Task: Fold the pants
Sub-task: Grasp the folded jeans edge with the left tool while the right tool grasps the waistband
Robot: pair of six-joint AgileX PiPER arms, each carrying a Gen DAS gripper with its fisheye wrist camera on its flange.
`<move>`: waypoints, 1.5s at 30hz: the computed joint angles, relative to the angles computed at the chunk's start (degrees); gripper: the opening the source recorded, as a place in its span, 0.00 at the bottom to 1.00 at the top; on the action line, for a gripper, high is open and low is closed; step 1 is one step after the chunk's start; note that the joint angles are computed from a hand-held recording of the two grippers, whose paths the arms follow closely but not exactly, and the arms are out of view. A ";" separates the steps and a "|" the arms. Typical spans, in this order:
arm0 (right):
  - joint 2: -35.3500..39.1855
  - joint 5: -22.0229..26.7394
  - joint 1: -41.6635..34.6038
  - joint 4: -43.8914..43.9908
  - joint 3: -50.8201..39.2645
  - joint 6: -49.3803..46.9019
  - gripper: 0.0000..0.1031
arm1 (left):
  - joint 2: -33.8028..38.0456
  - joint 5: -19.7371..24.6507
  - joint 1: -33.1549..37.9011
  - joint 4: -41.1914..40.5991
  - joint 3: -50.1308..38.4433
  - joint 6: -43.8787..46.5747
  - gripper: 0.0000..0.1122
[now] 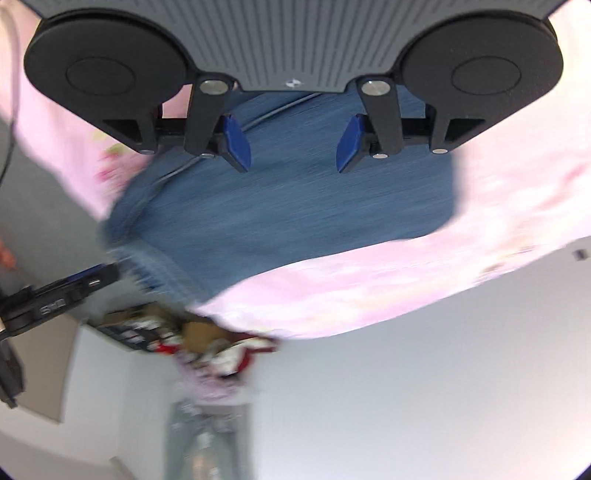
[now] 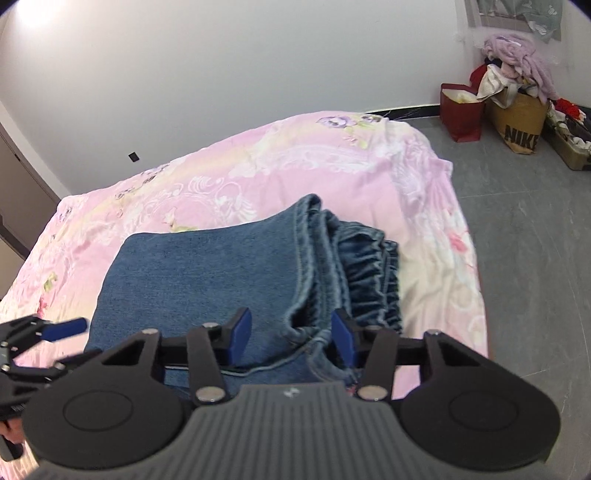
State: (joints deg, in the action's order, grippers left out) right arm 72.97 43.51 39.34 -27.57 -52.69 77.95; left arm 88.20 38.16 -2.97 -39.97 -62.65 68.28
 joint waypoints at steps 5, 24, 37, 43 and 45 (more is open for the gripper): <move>6.77 -1.96 -2.87 4.57 -2.35 -2.64 0.27 | 2.04 -2.88 7.79 4.07 -0.65 4.68 0.56; 16.90 17.87 4.99 -4.87 -22.42 -6.74 0.07 | 14.27 -12.91 12.64 -0.04 3.11 8.60 0.20; 13.55 8.84 4.46 -0.25 -4.11 3.48 0.00 | 11.05 -14.46 11.06 9.22 5.84 0.71 0.18; 9.43 11.68 3.78 -3.68 -7.24 0.16 0.30 | 11.86 -14.62 11.81 5.91 5.85 4.11 0.18; 9.19 11.09 3.04 -6.08 -8.40 -1.72 0.51 | 11.96 -15.67 11.83 4.04 6.49 6.88 0.18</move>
